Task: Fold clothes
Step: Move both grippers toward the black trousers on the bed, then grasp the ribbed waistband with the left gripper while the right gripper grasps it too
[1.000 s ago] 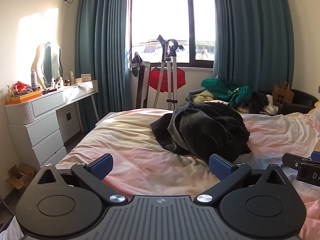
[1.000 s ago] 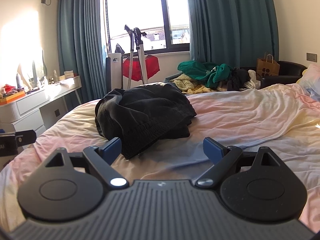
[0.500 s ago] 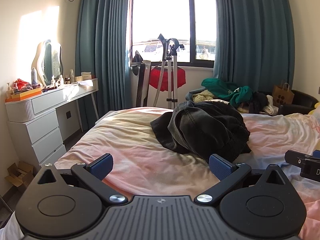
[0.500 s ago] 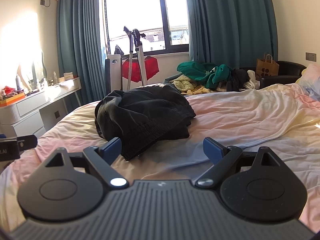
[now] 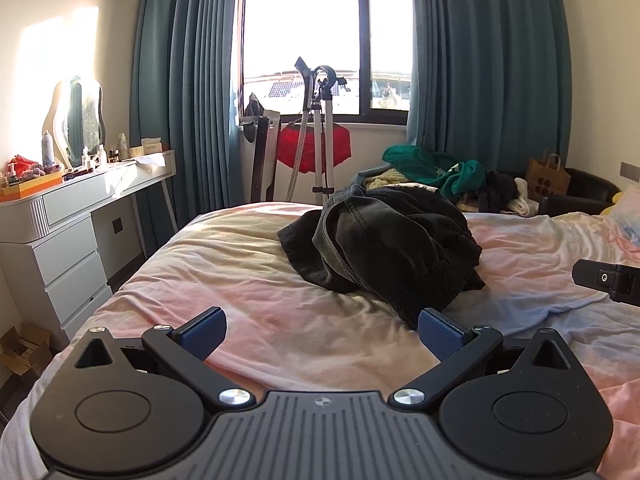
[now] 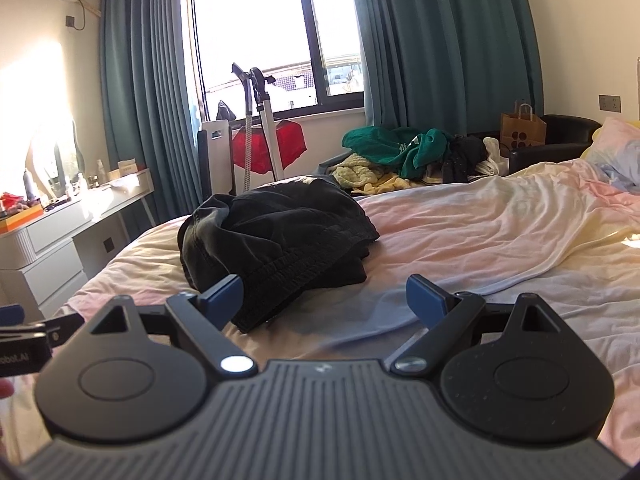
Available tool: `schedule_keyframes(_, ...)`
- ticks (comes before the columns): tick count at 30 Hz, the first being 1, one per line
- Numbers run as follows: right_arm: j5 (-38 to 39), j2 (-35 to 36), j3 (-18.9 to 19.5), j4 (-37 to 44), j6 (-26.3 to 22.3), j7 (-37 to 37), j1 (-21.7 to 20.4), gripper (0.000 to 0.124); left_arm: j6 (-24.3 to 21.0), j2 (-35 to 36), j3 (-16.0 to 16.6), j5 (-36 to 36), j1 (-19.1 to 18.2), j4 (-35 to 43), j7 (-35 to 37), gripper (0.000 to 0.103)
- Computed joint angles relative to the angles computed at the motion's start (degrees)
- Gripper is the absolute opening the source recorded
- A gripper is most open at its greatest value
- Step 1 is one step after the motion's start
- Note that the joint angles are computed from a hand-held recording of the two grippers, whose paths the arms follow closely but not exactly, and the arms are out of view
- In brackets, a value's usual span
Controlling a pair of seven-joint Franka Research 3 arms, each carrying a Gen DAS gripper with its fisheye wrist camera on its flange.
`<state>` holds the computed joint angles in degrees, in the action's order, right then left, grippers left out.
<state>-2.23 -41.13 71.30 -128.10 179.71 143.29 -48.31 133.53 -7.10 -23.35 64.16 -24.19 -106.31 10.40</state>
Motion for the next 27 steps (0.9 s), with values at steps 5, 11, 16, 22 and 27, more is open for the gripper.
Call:
schedule_keyframes(5, 0.3, -1.28, -0.4, -0.23, -0.82, 0.77, -0.07, 0.09, -1.82, 3.17, -0.25, -1.7, -0.96, 2.13, 2.73, 0.103)
schedule_keyframes(11, 0.86, 0.77, -2.14, -1.12, -3.58, 3.12, 1.48, 0.09, -3.77, 12.12, 1.52, -0.52, -5.1, 9.28, 13.03, 0.103)
schedule_keyframes(16, 1.26, 4.33, -5.65, -3.62, -3.24, 7.97, 4.97, 0.09, -5.99, 21.96, 4.94, 3.9, -9.72, 19.38, 23.81, 0.103)
schedule_keyframes(22, 0.77, 3.77, -6.56, -6.21, 0.13, 13.83, 3.66, 0.09, -5.77, 35.99, 9.79, 3.35, -13.58, 35.11, 31.5, 0.101)
schedule_keyframes(27, 0.64, 5.5, -2.96, -6.58, 2.07, 16.17, -1.38, 0.09, -7.77, 48.29, 14.99, 1.79, -16.98, 51.14, 32.31, 0.088)
